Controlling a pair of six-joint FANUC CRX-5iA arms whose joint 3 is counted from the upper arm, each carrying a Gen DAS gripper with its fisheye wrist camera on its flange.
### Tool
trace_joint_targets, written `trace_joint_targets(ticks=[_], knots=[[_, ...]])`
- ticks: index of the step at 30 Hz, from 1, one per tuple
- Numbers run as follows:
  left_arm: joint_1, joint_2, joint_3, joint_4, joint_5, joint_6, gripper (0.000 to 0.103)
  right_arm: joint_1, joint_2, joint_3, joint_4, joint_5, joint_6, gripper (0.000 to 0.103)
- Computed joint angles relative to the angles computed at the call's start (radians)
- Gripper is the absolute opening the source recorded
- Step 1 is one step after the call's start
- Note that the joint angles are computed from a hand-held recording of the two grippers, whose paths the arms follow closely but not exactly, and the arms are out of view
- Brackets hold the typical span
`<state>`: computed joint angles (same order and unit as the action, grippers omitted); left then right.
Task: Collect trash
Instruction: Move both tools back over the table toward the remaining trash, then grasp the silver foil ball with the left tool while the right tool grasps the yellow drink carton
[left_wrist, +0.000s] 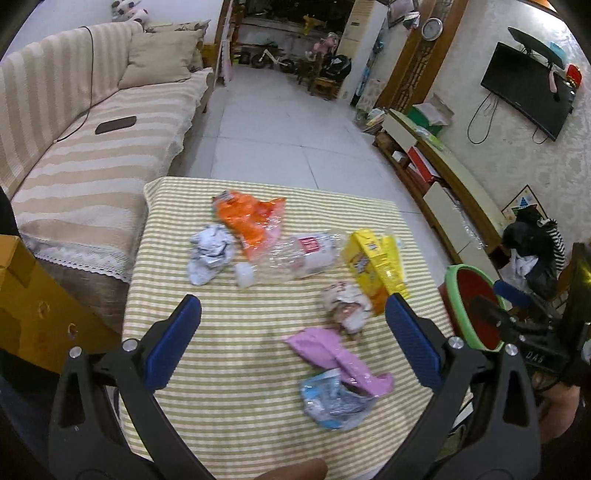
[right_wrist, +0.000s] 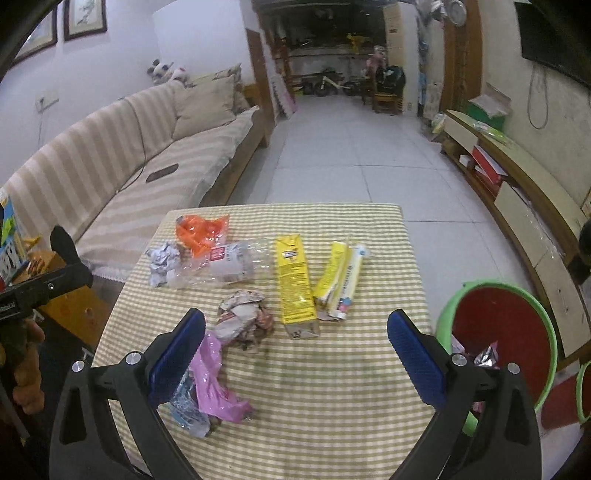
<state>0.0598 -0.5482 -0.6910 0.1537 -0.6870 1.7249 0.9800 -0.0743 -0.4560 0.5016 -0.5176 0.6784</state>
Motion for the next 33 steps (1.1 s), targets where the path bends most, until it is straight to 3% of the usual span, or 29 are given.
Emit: trace_joint_targets(ticks=[6, 21, 33], knots=[[0.06, 0.013, -0.04, 0.092, 0.022, -0.15, 0.097, 0.0, 0.057, 0.044, -0.009, -0.016, 0.03, 0.096], [0.11, 0.206, 0.018, 0.095, 0.053, -0.194, 0.097, -0.039, 0.224, 0.208, -0.141, -0.052, 0.213, 0.095], [0.125, 0.417, 0.156, -0.075, 0.029, 0.004, 0.097, -0.066, 0.375, 0.34, -0.194, -0.088, 0.307, 0.092]])
